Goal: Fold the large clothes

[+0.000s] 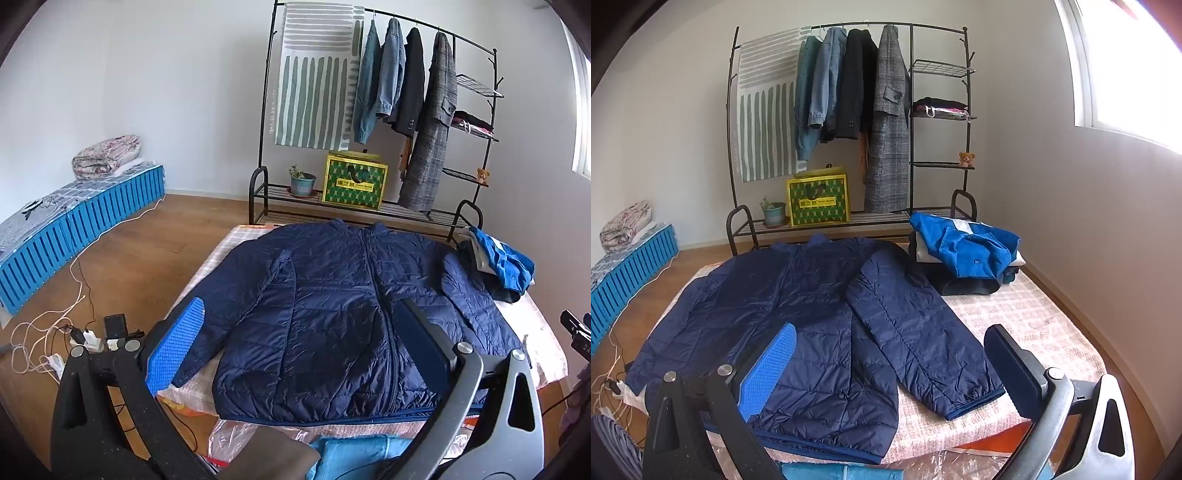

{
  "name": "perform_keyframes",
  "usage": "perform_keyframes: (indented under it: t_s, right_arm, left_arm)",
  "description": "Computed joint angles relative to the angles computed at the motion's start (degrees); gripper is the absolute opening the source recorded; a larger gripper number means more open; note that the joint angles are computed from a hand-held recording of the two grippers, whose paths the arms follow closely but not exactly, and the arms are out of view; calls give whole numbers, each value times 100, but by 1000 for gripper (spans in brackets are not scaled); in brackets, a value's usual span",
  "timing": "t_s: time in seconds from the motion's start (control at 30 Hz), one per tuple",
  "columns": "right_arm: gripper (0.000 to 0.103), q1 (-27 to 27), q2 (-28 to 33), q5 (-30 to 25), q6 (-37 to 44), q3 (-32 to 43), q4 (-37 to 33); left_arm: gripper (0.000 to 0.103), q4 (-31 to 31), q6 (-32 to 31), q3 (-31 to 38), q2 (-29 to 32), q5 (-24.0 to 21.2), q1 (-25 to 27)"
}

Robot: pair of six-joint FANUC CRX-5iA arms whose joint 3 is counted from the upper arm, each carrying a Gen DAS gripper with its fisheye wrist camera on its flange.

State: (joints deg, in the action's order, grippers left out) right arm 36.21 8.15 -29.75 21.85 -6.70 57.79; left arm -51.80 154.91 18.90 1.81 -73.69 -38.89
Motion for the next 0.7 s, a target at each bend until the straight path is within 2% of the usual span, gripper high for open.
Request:
perform_keyframes:
  t_s: [0.17, 0.2, 0.23, 0.7]
  right_arm:
    - [103, -17, 3, 37, 119, -8, -52]
    - [103, -21, -8, 51, 138, -20, -56]
    - [103, -25, -24, 68, 142, -39, -48]
    - [103, 6, -59, 33, 88, -97, 44]
  left_arm:
    - [103, -112, -121, -27, 1, -7, -117]
    - [103, -183, -70, 236, 160, -320, -116]
    - [103, -171, -71, 259, 174, -334, -115]
    - [103, -211, 56, 210, 224, -274, -140]
